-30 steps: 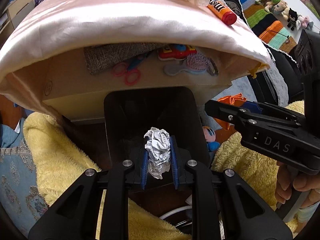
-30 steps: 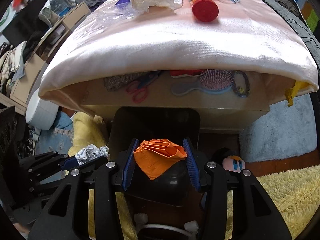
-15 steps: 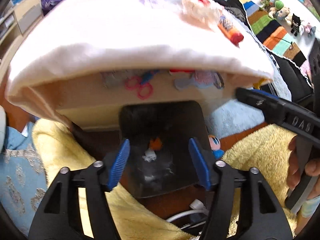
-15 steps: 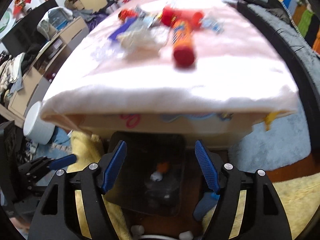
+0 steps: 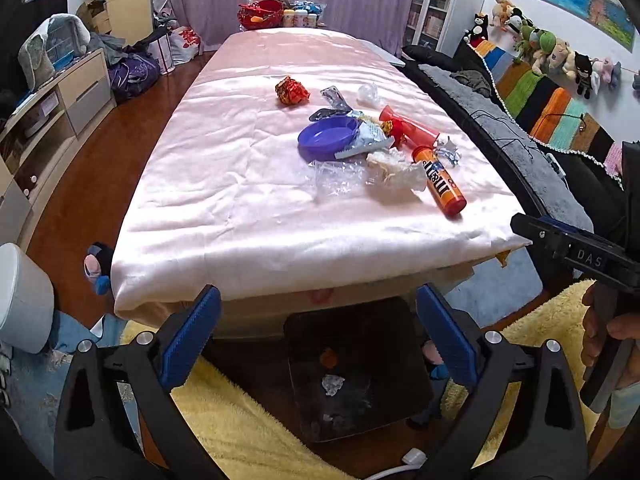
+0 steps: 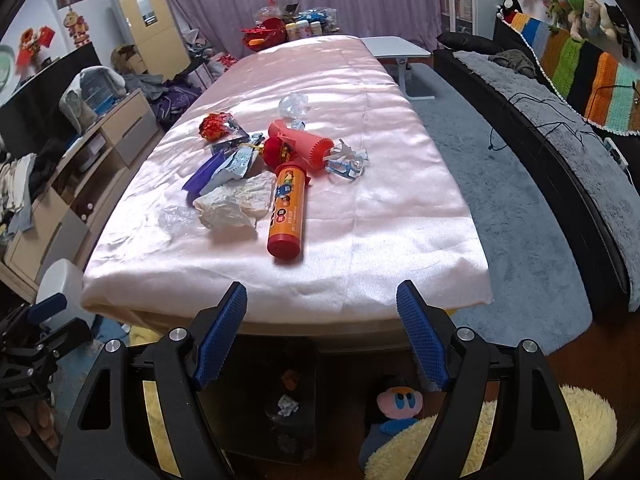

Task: Collect trash
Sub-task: 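Grasp the orange M&M's tube with the right tool while the left tool approaches the plastic bag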

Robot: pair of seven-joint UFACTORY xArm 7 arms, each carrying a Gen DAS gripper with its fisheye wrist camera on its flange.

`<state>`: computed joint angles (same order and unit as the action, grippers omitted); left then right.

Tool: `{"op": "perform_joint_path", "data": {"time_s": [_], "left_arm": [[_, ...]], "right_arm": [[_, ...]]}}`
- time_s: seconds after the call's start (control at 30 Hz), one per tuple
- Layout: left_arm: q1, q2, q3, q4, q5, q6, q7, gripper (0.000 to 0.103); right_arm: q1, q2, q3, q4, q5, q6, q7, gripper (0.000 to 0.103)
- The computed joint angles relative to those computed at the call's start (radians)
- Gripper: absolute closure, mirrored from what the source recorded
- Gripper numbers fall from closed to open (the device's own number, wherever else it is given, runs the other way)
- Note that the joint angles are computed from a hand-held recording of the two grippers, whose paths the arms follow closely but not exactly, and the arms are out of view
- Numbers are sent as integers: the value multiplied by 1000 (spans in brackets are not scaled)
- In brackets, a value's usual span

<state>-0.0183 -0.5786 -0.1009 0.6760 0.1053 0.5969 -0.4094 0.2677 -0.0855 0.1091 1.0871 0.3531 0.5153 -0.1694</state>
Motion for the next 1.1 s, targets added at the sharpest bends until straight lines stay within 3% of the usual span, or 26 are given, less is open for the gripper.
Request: {"op": "perform_joint_path", "data": {"time_s": [0.27,0.43,0.53,0.67,1.1], "left_arm": [[11,103,1,92,19,-17,1,10],[6,173,22,140,16,-44,23,11],[-2,220,43,169,-6,-61,51,13],[-9,292,70,213,-53,-76,89,18],[-26,528,80,357,-142,-65,176,18]], "right_arm": [[8,74,13,92,22,-14,-38,29],[4,153,30,171,1,8,-38,54],[4,191,39,204,-24,22,-25,63],[3,233,49,242,-40,35,-15,63],[9,355,57,357,-118,89,44,63]]}}
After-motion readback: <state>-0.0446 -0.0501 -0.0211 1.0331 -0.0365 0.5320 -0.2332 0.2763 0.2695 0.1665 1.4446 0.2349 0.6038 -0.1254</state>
